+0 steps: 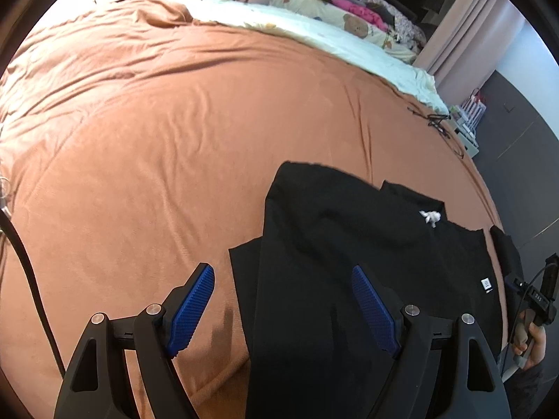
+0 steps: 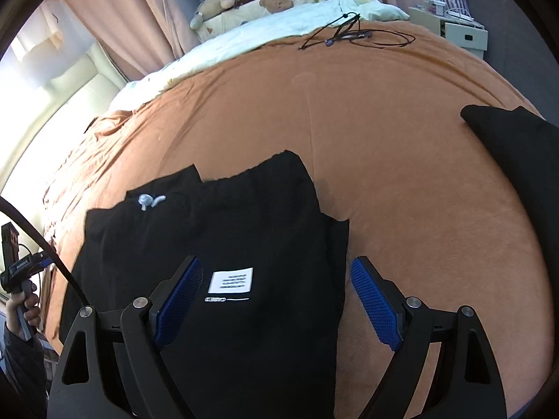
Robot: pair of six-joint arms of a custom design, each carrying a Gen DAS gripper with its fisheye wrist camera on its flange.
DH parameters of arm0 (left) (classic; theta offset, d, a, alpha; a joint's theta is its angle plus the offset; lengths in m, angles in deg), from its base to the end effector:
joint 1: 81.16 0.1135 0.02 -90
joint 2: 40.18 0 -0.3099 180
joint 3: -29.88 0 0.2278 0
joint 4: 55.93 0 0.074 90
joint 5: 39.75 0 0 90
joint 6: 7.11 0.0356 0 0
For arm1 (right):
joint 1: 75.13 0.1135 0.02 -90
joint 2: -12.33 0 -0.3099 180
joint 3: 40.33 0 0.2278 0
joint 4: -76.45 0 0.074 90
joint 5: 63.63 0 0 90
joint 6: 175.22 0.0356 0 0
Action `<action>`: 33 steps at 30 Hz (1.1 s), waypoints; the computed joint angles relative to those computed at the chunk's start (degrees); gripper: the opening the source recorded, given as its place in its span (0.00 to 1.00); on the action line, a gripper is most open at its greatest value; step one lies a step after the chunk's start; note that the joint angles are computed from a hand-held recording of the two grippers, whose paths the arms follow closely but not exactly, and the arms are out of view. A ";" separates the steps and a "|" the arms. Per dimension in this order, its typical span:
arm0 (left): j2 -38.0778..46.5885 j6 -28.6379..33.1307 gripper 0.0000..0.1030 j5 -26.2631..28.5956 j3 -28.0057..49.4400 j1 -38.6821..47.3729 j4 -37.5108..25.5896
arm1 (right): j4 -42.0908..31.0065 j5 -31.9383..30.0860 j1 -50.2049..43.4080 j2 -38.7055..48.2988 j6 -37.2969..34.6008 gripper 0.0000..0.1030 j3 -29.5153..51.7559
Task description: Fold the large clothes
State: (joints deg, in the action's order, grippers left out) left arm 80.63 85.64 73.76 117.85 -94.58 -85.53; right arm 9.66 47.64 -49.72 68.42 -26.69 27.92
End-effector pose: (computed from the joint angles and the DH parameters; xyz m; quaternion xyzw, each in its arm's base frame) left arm 0.4047 -0.1112 0.1616 0.1818 0.9346 -0.2187 0.2138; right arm 0.1246 0.0449 0.3313 0.3206 0.8816 0.0689 0.3396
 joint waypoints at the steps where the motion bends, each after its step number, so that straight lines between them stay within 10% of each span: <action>1: 1.05 0.02 0.80 0.09 0.86 -0.18 -0.38 | 0.70 -0.83 -1.43 0.87 -1.35 0.84 -0.02; 12: 14.49 0.84 0.78 -1.90 13.96 -2.90 -4.96 | 14.50 -16.43 -23.04 8.84 -17.55 0.60 -5.00; 16: 16.54 1.31 0.67 -0.91 17.61 -3.08 -6.95 | 17.83 -18.77 -26.45 13.03 -20.36 0.33 -4.94; 22: 15.95 2.11 0.07 -0.40 20.23 -3.44 -10.17 | 19.64 -13.34 -23.75 11.02 -20.09 0.06 -4.62; 33: 1.54 1.06 0.03 1.59 7.08 -1.56 1.97 | 8.99 6.11 -5.77 6.52 -14.28 0.00 3.02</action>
